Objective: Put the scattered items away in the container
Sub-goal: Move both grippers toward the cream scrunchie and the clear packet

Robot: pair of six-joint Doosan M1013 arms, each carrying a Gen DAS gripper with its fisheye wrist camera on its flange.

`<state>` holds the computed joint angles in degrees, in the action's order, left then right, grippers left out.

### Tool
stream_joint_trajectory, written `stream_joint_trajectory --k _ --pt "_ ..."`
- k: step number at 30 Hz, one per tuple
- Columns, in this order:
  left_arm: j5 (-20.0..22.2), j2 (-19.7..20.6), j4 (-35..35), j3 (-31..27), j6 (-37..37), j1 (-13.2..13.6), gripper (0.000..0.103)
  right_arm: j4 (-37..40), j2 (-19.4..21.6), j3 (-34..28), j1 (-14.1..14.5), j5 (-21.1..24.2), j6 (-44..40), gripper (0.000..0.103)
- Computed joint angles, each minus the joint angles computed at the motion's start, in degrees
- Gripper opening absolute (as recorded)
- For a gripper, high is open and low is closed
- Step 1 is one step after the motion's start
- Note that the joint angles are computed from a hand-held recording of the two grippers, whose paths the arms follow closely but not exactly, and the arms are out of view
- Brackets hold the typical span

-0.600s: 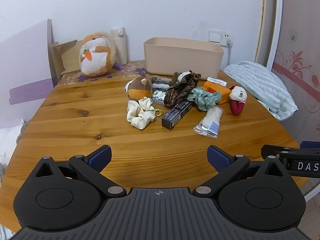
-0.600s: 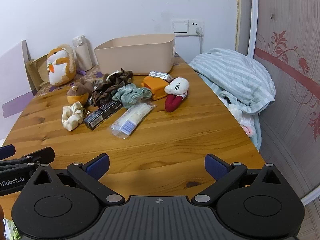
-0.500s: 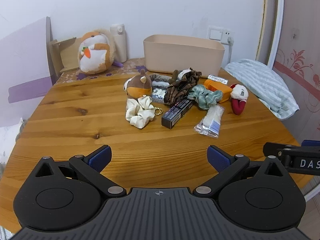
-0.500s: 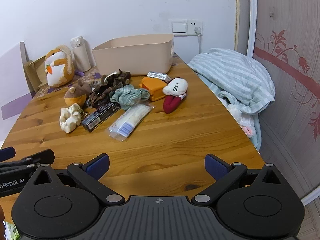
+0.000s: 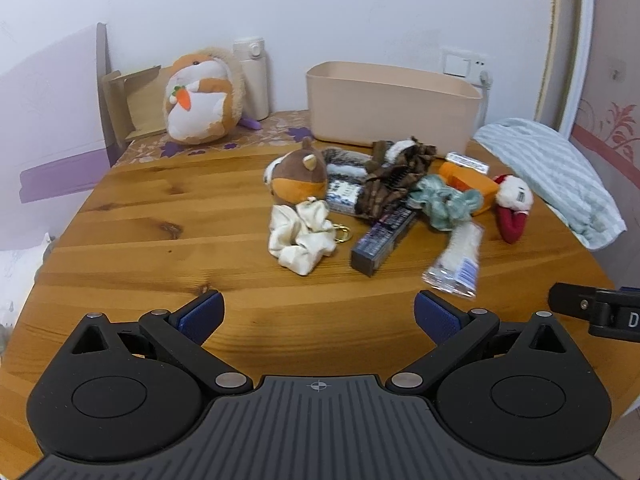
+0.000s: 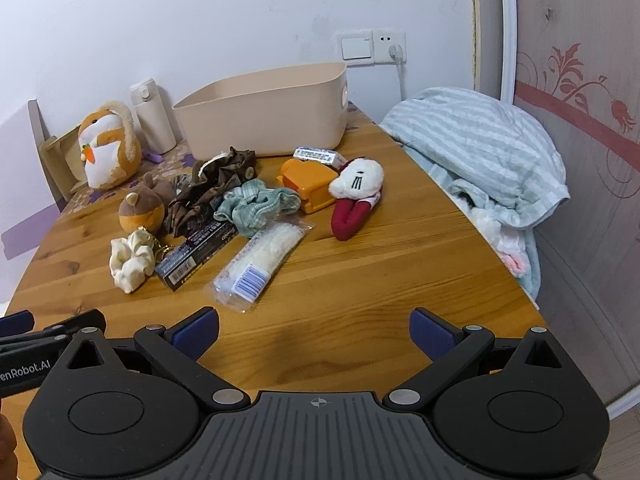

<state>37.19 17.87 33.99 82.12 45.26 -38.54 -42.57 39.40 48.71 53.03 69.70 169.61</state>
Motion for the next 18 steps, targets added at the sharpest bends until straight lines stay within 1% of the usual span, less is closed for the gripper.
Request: stream_joint_trajectory --k 3,8,12,18 --pt "-0.69 0.32 -0.96 -0.3 0.53 0.76 0.103 0.86 0.96 -1.45 -0.41 0.19 -1.07 0.103" --pt "-1.18 1.51 -3.96 -1.74 3.84 2.07 0.103 2.24 3.11 -4.99 -1.06 1.0 -3.27 0.103" --pt "-1.16 2.7 -5.32 -3.13 6.19 2.9 0.103 2.96 4.88 -7.94 -1.55 1.98 -5.07 0.102" --pt "-0.61 4.84 -8.47 -5.56 9.29 4.25 0.103 4.74 8.05 -13.31 -2.52 4.01 -8.18 0.099"
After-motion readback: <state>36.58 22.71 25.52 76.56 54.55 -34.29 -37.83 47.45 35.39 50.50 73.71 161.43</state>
